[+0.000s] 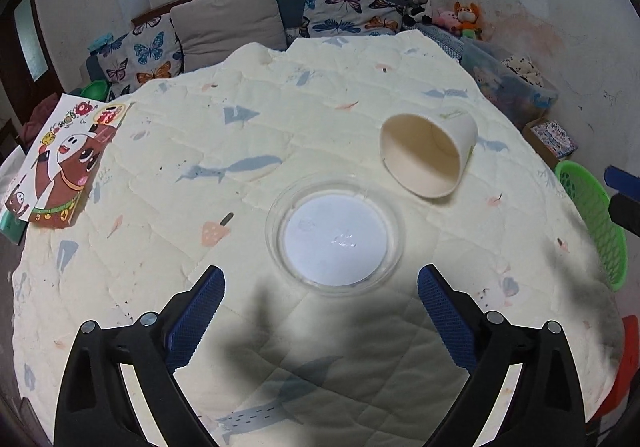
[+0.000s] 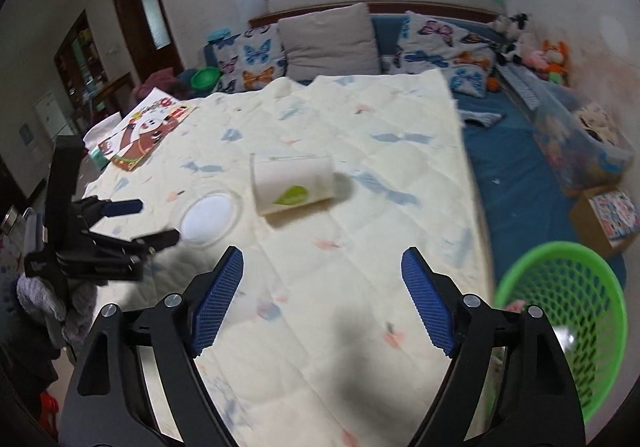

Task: Collect trash
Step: 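Grasp the clear plastic lid with the left tool while the right tool grasps the white paper cup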

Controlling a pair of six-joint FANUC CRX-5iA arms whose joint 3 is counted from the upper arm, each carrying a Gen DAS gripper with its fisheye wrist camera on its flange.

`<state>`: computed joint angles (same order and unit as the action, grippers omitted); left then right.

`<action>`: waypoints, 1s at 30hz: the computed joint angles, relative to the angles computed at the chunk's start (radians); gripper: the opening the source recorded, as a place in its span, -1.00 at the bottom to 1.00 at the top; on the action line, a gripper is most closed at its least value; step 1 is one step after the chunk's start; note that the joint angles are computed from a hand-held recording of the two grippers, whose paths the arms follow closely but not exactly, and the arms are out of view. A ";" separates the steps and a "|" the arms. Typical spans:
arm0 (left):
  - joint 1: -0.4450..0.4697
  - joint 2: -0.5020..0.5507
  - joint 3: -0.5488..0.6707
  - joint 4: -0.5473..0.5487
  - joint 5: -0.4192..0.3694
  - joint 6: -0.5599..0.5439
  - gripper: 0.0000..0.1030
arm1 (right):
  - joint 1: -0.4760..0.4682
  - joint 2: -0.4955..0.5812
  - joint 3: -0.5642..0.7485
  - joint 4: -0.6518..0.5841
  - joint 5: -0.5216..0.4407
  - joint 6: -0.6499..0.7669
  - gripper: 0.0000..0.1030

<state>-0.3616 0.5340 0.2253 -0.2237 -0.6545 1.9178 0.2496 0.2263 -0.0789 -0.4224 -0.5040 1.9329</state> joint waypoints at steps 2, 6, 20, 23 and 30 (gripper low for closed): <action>0.004 0.004 -0.002 0.005 0.004 -0.012 0.83 | 0.007 0.027 0.035 -0.014 -0.022 0.014 0.59; 0.016 0.013 -0.016 0.041 0.027 -0.065 0.83 | 0.019 0.082 0.096 -0.026 -0.059 0.025 0.64; 0.021 0.074 0.046 0.088 0.010 -0.172 0.84 | 0.052 0.227 0.234 0.051 -0.080 -0.013 0.75; 0.030 0.082 0.049 0.117 0.014 -0.197 0.84 | 0.051 0.257 0.261 0.057 -0.080 -0.015 0.77; 0.043 0.098 0.049 0.178 0.024 -0.272 0.85 | 0.033 0.317 0.331 0.029 -0.104 0.019 0.84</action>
<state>-0.3182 0.6319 0.2748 -0.0459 -0.6304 1.6459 0.2825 0.5436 0.2522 -0.3937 -0.6082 1.9520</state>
